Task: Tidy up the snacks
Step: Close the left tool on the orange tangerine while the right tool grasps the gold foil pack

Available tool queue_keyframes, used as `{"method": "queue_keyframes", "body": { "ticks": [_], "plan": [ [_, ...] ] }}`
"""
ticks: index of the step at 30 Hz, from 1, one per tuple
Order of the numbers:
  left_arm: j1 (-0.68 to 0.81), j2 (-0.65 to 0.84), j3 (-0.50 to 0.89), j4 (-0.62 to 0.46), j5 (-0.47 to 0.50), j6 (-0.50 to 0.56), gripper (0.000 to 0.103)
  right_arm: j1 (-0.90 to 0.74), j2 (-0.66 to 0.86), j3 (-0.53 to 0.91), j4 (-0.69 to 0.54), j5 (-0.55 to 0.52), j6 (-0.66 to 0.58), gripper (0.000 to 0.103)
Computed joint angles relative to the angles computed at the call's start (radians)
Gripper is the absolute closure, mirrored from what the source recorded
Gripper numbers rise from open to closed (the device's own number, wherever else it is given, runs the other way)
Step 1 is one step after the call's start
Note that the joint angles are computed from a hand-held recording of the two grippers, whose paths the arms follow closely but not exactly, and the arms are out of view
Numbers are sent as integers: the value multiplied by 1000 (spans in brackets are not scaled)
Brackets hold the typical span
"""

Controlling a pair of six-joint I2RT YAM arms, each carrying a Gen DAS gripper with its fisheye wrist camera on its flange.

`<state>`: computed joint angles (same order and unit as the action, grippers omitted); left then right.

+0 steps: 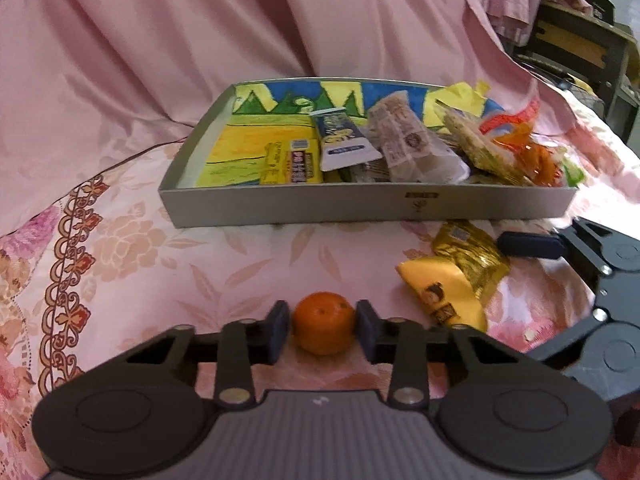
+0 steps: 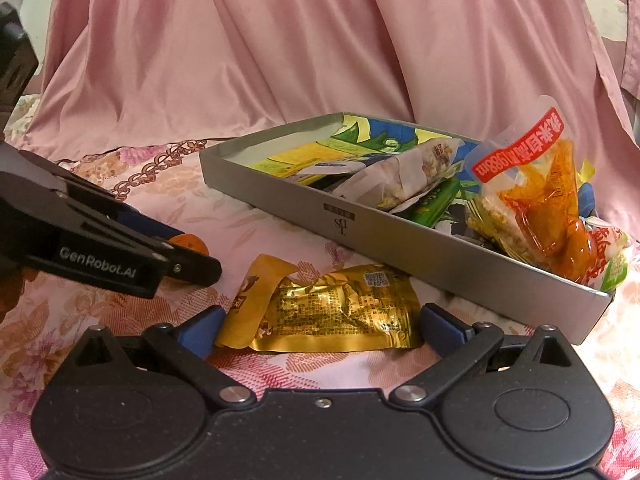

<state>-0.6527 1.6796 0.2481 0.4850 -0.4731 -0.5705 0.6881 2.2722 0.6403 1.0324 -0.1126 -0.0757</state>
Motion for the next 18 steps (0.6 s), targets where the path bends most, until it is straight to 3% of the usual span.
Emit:
{"method": "queue_keyframes", "body": {
  "ticks": [18],
  "plan": [
    [-65, -63, -13, -99, -43, -137, 66, 13, 13, 34, -37, 26, -21, 1]
  ]
}}
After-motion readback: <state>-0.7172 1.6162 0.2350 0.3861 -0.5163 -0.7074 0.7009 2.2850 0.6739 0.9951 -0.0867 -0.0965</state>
